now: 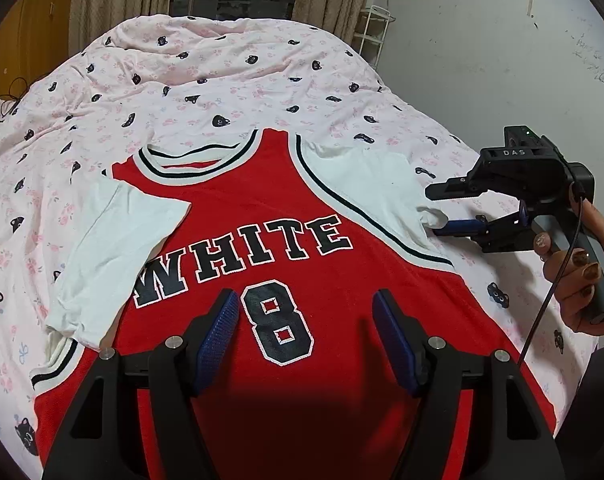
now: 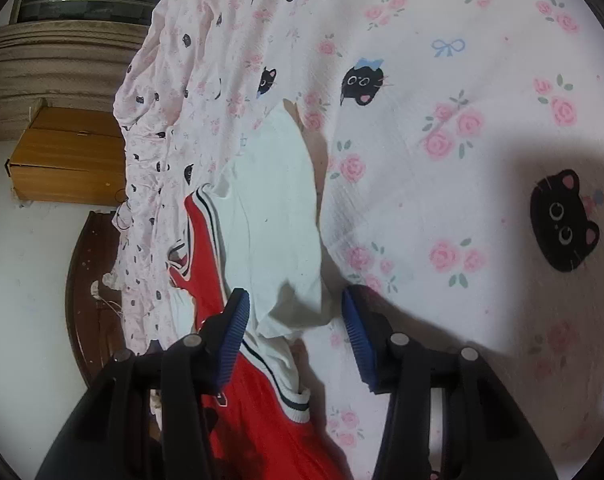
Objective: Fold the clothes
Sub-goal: 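Grasp the white sleeve edge with the right gripper and lift it, then fold the held sleeve with the right gripper across the jersey front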
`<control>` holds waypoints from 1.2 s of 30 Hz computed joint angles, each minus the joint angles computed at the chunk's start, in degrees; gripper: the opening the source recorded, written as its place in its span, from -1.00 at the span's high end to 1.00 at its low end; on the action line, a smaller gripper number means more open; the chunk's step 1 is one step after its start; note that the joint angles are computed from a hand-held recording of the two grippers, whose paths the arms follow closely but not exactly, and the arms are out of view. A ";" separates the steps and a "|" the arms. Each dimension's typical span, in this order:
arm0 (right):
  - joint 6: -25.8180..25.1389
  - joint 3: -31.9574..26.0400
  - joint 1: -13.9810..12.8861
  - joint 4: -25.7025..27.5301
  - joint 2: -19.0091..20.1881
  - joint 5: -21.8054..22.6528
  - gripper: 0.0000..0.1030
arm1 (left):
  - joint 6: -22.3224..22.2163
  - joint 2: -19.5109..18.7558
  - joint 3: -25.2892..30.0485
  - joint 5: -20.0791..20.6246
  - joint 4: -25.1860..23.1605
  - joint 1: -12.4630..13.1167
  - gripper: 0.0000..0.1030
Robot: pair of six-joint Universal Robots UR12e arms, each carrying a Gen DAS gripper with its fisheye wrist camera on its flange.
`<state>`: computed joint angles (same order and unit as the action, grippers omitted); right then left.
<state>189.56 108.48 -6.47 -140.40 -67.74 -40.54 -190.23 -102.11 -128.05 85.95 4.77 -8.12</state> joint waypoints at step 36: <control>-28.95 -5.81 13.73 2.83 -4.47 -26.78 0.96 | -5.50 0.90 -0.55 1.54 -3.23 2.40 -0.25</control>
<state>160.61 102.67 7.26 -137.58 -72.20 -67.32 -195.72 -101.21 -128.60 87.48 1.54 -5.72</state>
